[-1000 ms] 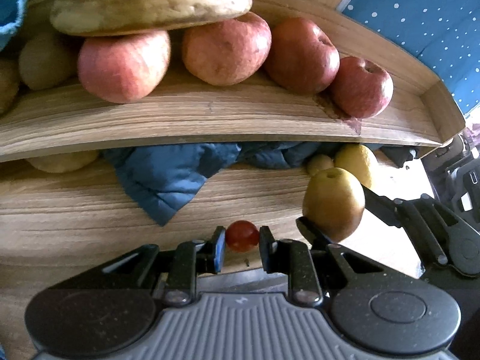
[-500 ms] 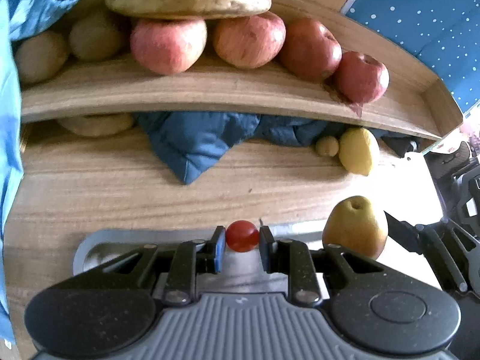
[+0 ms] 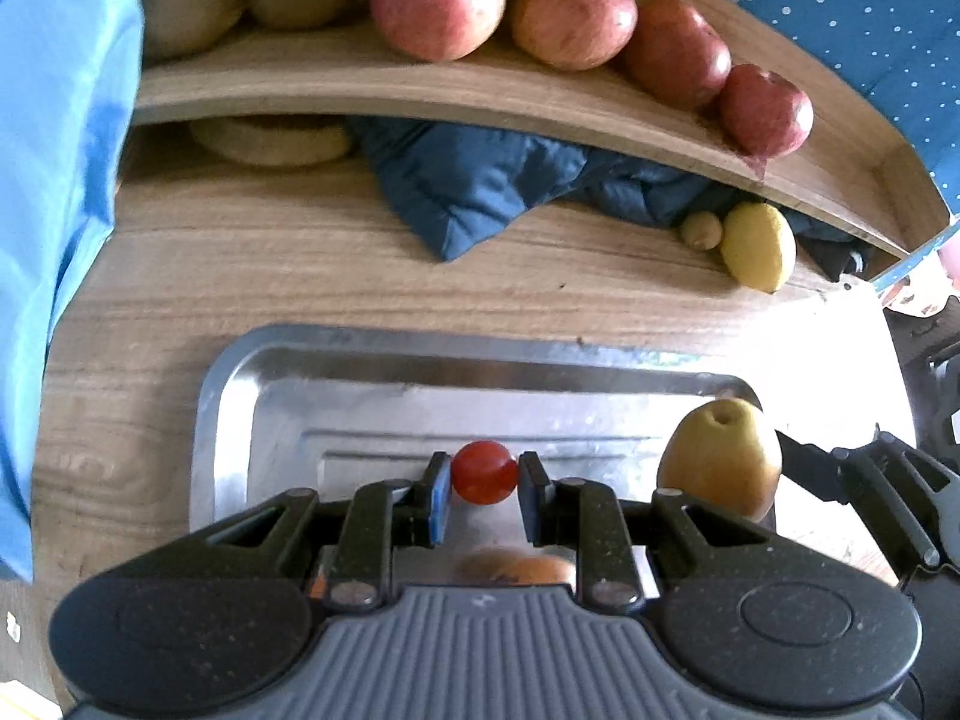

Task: Organize fruits
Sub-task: 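Carry the cherry tomato and brown pear over the tray with both tools, then open both tools to drop the tomato and pear onto the tray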

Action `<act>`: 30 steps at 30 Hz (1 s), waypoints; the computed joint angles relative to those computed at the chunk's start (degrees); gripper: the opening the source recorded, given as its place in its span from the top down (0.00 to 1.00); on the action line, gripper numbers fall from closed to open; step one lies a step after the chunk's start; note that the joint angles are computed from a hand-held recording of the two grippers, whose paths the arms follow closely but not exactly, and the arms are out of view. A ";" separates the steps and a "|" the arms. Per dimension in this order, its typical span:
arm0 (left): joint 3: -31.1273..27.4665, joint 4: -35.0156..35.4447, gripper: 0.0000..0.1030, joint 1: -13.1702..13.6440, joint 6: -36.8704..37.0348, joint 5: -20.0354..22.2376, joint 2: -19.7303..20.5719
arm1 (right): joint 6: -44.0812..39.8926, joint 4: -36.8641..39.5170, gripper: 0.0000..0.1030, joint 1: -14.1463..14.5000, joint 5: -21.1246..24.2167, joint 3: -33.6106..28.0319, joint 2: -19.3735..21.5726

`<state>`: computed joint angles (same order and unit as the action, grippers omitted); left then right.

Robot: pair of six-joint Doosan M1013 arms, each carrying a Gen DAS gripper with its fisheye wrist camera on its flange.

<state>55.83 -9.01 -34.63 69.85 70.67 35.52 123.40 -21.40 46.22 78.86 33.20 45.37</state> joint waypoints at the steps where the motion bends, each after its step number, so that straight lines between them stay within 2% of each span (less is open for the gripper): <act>1: 0.35 0.08 0.75 -0.03 -0.34 -0.02 -0.20 | -0.10 0.89 0.48 -0.02 -0.07 0.09 -0.07; 17: 6.36 1.44 0.75 -0.24 -4.05 -1.32 -3.91 | -0.22 6.90 0.48 0.83 2.48 -0.01 -0.20; 30: 8.11 3.65 0.75 -0.53 -4.08 -1.35 -5.10 | 0.53 7.09 0.47 1.28 2.62 0.86 -0.33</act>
